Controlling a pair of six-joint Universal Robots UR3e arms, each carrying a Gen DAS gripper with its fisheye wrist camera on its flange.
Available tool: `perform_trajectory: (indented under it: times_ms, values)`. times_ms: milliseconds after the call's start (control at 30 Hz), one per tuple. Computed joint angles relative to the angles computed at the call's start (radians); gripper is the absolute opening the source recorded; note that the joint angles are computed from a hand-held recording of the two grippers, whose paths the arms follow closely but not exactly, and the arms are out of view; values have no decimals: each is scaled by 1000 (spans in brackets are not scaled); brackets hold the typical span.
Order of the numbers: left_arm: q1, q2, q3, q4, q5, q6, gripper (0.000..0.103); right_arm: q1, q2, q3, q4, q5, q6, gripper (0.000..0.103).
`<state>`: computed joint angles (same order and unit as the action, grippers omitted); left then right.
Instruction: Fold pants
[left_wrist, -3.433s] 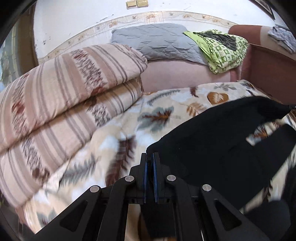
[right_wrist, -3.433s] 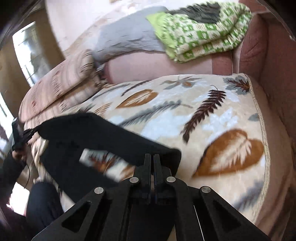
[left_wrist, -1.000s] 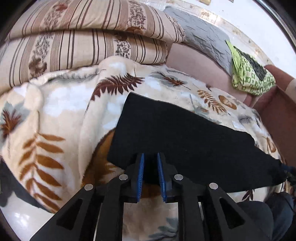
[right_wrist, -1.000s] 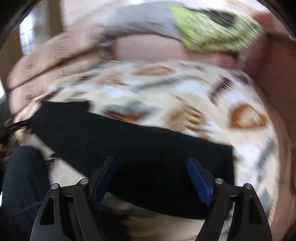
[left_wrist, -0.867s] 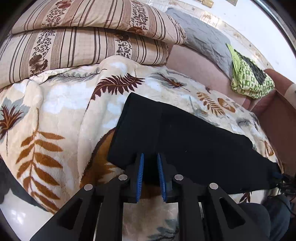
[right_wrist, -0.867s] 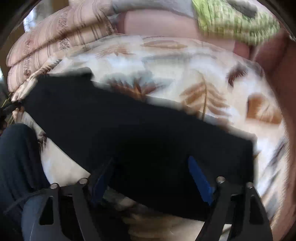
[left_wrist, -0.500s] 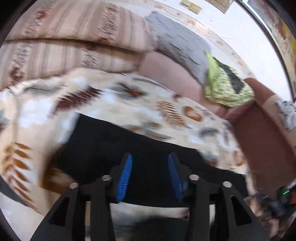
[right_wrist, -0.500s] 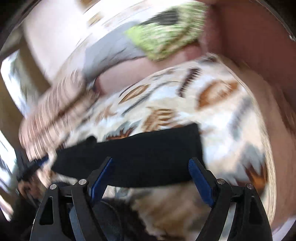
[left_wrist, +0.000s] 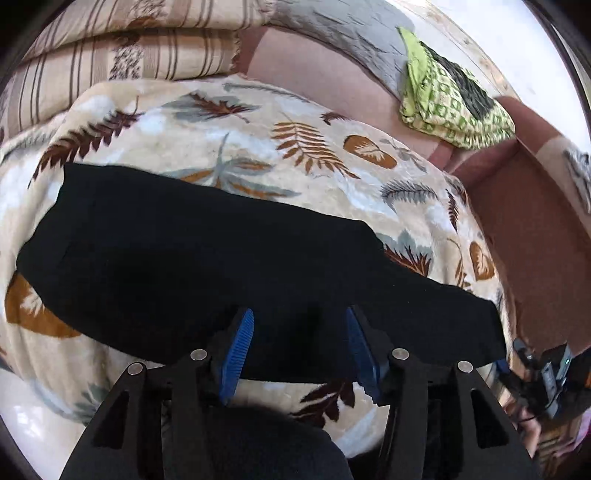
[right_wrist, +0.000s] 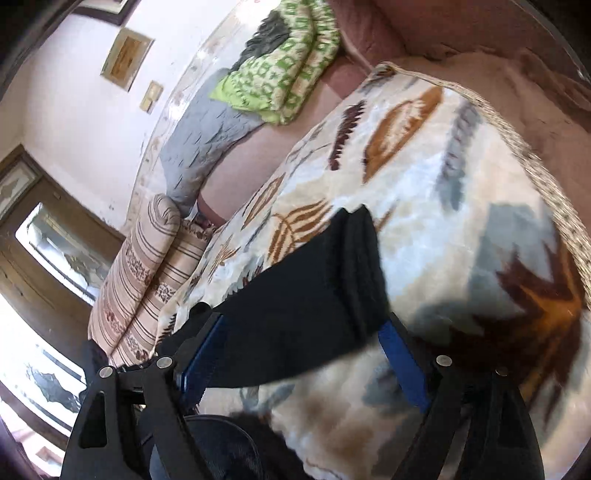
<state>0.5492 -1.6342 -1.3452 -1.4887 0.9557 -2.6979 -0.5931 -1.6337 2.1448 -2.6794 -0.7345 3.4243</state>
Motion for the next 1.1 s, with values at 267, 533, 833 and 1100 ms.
perform_trajectory:
  times_ms: [267,533,833,1100]
  values:
    - [-13,-27,-12,33,10,-27,52,-28,-22,102,-106,-61,85,23]
    - [-6,30,-88,108,7,-43,52,20,-40,54,-43,-162,78,20]
    - [45,108,-191,192,4,-75,52,164,-20,-260,212,-273,84,8]
    - [82,171,-270,281,7,-141,51,444,315,-900,508,-215,98,8]
